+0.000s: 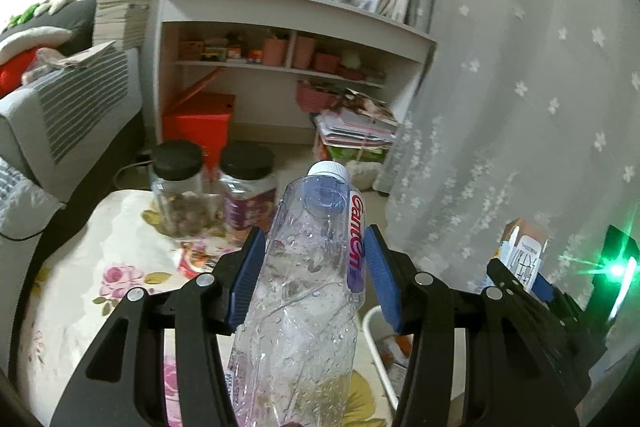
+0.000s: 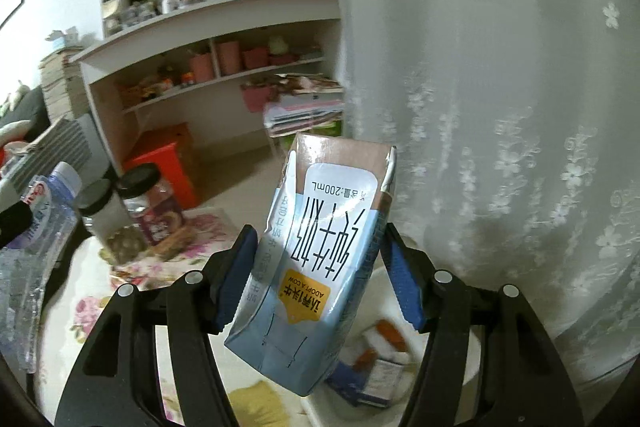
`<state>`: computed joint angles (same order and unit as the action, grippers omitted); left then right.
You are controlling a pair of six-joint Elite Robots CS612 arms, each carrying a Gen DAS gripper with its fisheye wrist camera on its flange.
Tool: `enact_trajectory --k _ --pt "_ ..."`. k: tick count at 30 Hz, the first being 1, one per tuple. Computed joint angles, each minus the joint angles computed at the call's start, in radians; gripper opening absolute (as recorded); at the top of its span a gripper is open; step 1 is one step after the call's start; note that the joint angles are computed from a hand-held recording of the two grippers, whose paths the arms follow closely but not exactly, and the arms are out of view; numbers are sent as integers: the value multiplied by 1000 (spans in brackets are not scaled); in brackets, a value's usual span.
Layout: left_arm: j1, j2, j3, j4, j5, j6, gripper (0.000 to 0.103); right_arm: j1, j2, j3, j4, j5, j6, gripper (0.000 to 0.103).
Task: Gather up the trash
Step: 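Carry the water bottle and milk carton over to the white bin, then open both tools to drop the carton and bottle into the bin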
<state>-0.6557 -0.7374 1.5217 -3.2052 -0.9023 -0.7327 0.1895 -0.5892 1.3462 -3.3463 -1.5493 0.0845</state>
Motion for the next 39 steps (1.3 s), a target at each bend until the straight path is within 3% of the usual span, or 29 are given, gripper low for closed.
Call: enact_trajectory --k 8,13,29,39 --pt "-15 48 -93 31 -48 50 51 -33 8 -19 80 -34 -20 62" --pt "-21 90 -165 54 -114 52 51 -48 11 -17 102 -67 -5 83" --pt "-35 196 -363 188 -233 62 51 -128 -20 41 100 -71 150 85" --pt "-39 264 -490 294 -311 79 54 -153 -27 54 96 -109 200 90"
